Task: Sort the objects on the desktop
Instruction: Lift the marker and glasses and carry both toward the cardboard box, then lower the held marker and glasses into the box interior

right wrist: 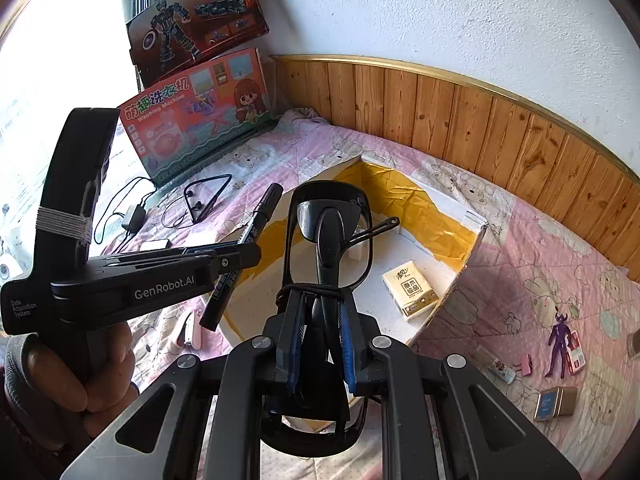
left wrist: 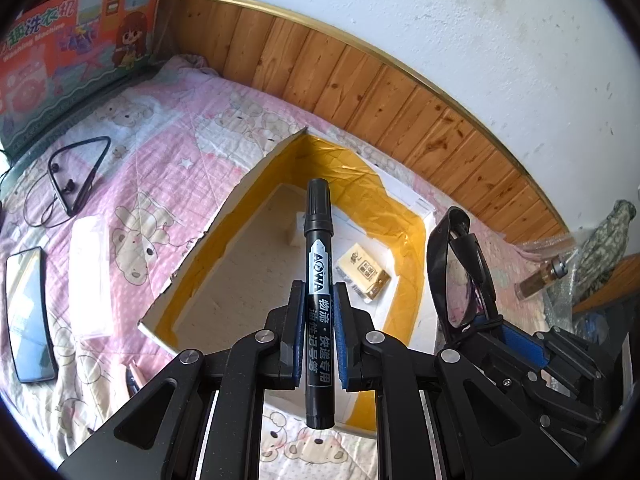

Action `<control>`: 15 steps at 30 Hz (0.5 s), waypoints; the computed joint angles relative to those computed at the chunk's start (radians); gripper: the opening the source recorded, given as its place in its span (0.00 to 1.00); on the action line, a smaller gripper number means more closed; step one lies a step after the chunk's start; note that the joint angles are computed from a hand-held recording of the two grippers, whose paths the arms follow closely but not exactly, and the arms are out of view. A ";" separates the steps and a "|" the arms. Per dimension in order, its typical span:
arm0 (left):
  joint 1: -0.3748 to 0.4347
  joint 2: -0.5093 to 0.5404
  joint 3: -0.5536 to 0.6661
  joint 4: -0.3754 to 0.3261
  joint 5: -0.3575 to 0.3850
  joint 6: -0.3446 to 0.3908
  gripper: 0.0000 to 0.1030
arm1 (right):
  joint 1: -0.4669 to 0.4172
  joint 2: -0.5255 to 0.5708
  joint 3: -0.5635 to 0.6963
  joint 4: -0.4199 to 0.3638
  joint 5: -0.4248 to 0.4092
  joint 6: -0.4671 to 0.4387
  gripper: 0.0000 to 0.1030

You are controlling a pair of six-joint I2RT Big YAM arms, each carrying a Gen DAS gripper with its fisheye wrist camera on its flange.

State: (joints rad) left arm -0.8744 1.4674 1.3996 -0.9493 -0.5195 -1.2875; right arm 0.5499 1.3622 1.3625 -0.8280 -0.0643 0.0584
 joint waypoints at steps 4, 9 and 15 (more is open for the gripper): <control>0.021 0.003 -0.001 -0.008 0.017 0.028 0.13 | -0.002 0.029 0.024 -0.015 0.001 -0.002 0.17; 0.043 0.014 -0.003 0.000 0.052 0.062 0.13 | -0.004 0.064 0.048 -0.033 0.003 -0.009 0.17; 0.059 0.037 0.003 0.011 0.098 0.094 0.13 | -0.007 0.110 0.082 -0.055 0.006 -0.017 0.17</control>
